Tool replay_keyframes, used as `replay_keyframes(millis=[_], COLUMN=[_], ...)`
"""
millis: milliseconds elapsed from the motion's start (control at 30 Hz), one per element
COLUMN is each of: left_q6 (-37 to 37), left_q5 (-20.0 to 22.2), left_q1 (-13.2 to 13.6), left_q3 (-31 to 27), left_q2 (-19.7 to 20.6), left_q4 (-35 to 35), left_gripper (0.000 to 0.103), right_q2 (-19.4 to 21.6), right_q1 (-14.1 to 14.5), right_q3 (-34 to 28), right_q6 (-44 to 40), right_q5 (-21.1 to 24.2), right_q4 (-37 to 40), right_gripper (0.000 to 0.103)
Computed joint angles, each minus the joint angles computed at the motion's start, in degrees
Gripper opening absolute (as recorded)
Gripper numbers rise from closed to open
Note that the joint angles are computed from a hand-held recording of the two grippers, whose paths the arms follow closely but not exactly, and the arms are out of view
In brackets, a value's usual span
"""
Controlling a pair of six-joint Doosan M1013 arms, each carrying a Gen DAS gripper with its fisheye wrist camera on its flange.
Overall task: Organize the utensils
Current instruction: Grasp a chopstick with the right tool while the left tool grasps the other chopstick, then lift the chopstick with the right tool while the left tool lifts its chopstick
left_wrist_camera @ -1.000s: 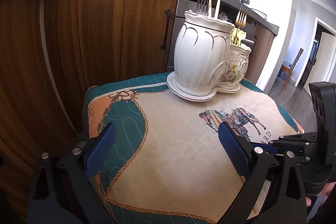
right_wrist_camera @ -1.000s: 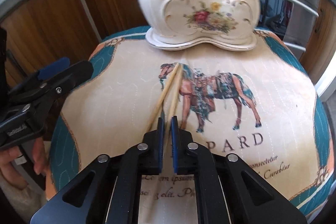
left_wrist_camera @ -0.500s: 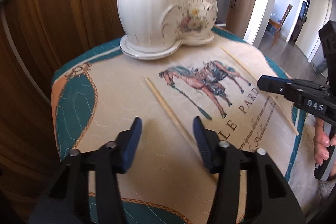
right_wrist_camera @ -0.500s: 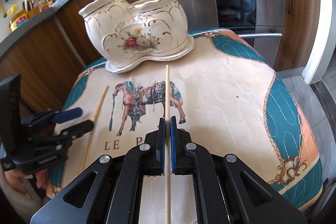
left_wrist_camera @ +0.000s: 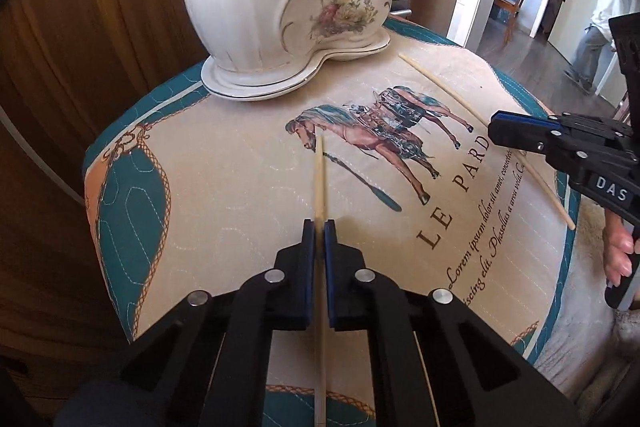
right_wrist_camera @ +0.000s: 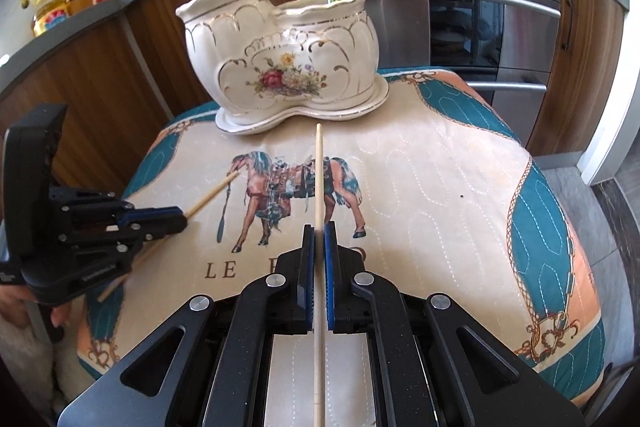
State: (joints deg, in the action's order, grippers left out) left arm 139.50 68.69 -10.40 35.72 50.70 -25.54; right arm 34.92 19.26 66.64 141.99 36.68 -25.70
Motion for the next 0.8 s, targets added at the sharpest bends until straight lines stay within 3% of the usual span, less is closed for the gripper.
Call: replay_keyframes(millis=[200, 300, 367, 533, 633, 800], left_q6=[3.79, 7.44, 8.7, 11.0, 7.95, -7.84], left_q5=[-3.11, -4.4, -4.99, -8.73, -11.23, -10.67], left_q1=[0.96, 1.97, 2.63, 3.67, 3.19, 2.57], left_q3=[3.25, 4.62, 4.28, 1.24, -4.75, -29.01], left_q2=[-2.16, -3.59, -4.01, -3.7, -1.09, 10.98], left_q4=[-4.34, -10.29, -14.89, -27.56, -31.36, -33.69], left_gripper=[0.005, 0.005, 0.005, 0.005, 0.005, 0.005], right_q2=[-0.43, -1.86, -2.7, -3.1, -2.45, 0.42], right_q1=[-0.22, -0.56, -0.58, -0.98, -2.09, -4.35], right_q3=[0.95, 3.07, 4.16, 3.43, 1.66, -3.37], right_q6=[0.01, 2.32, 6.74, 21.47, 31.46, 56.95], right_q5=[-3.1, -8.68, -12.07, -15.29, -17.76, -21.37], right_q4=[-0.01, -1.84, -7.28, -24.96, -34.39, -56.78], right_gripper=[0.006, 0.006, 0.006, 0.006, 0.006, 0.006])
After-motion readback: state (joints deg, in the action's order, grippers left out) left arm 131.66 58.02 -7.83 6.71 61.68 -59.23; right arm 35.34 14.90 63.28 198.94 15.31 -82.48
